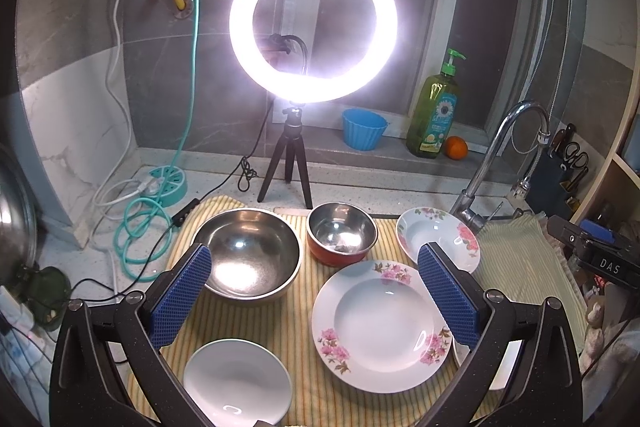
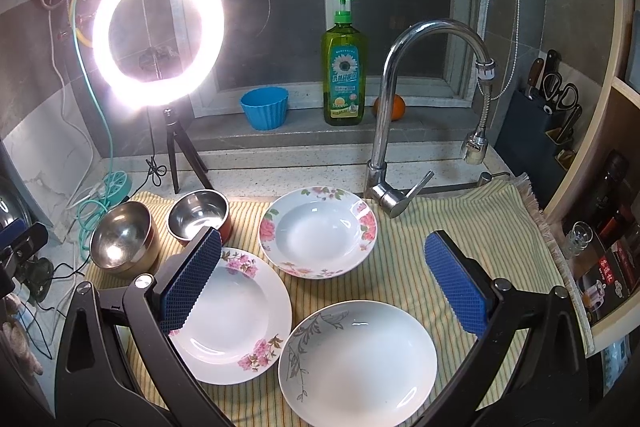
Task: Organize plates and bowls
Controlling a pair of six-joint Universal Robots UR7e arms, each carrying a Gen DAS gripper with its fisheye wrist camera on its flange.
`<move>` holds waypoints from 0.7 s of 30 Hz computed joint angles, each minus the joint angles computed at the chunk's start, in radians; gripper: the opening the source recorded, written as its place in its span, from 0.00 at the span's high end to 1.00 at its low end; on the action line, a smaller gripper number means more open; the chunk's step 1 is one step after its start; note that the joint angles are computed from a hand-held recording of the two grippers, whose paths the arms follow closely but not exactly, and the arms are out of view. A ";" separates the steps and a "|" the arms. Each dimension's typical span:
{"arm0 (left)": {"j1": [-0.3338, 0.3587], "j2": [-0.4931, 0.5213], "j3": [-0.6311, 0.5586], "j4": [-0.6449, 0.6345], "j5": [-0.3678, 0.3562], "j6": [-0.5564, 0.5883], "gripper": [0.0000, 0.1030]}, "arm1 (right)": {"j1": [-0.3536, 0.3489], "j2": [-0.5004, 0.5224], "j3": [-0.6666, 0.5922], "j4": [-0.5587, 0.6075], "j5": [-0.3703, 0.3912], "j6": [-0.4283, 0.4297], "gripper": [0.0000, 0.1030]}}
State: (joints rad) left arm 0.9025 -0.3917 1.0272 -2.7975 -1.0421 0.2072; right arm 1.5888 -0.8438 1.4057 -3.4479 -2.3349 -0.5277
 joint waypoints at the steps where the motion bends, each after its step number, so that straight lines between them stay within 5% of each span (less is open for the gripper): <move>1: 0.000 0.000 0.000 0.001 0.000 0.000 0.01 | -0.001 -0.001 0.001 -0.001 0.001 0.001 0.00; 21: -0.002 -0.001 0.011 -0.002 0.004 -0.003 0.01 | 0.000 -0.002 0.005 -0.005 0.000 0.001 0.00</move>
State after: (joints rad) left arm 0.9007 -0.3929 1.0377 -2.7992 -1.0380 0.2045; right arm 1.5889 -0.8454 1.4109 -3.4527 -2.3353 -0.5264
